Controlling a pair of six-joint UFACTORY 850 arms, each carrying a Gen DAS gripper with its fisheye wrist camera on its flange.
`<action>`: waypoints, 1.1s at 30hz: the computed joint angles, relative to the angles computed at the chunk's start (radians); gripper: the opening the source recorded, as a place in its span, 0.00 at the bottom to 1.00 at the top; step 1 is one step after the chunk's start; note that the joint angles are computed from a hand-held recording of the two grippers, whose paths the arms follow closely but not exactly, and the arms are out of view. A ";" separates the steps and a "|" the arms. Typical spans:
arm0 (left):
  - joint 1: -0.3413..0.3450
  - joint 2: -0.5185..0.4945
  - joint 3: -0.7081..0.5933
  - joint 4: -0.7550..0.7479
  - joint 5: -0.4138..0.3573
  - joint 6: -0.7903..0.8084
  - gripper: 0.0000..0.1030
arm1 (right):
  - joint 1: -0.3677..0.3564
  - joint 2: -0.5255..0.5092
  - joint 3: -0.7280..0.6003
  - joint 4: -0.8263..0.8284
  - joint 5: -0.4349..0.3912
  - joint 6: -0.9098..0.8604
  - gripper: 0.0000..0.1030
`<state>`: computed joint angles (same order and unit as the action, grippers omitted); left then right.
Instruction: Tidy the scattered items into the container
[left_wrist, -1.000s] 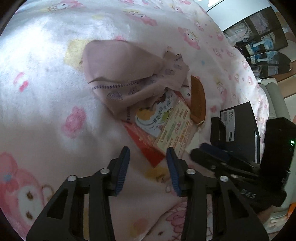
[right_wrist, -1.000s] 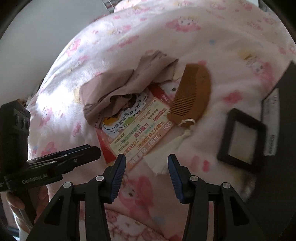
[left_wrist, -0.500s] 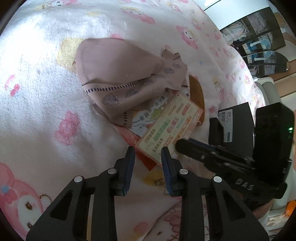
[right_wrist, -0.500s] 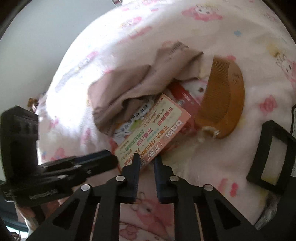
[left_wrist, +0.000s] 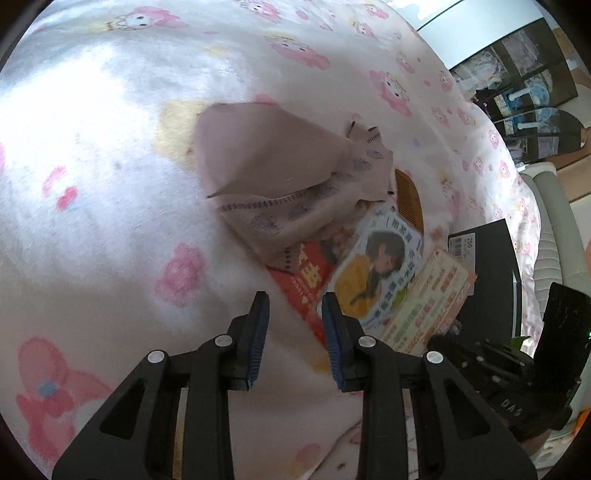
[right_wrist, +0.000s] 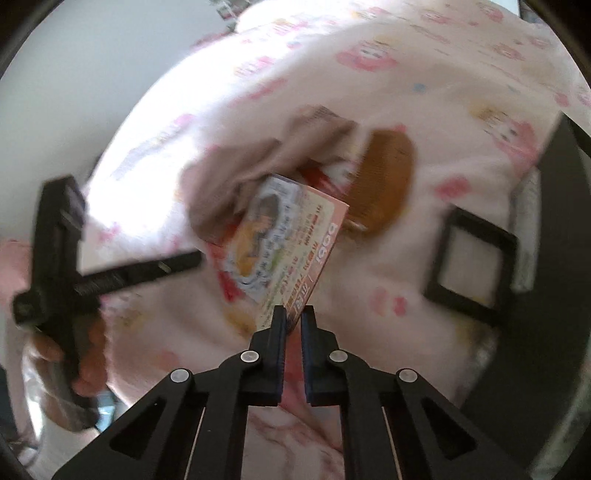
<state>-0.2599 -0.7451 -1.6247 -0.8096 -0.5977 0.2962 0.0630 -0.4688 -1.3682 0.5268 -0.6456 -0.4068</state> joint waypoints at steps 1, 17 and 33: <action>-0.003 -0.011 -0.017 0.004 -0.006 0.004 0.27 | 0.001 -0.005 -0.005 -0.005 -0.001 0.017 0.08; -0.037 -0.113 -0.198 0.133 -0.166 -0.066 0.28 | 0.003 -0.056 -0.064 -0.113 0.004 0.206 0.22; -0.036 -0.079 -0.127 0.006 -0.149 -0.013 0.28 | -0.058 0.001 0.002 0.110 -0.003 -0.104 0.18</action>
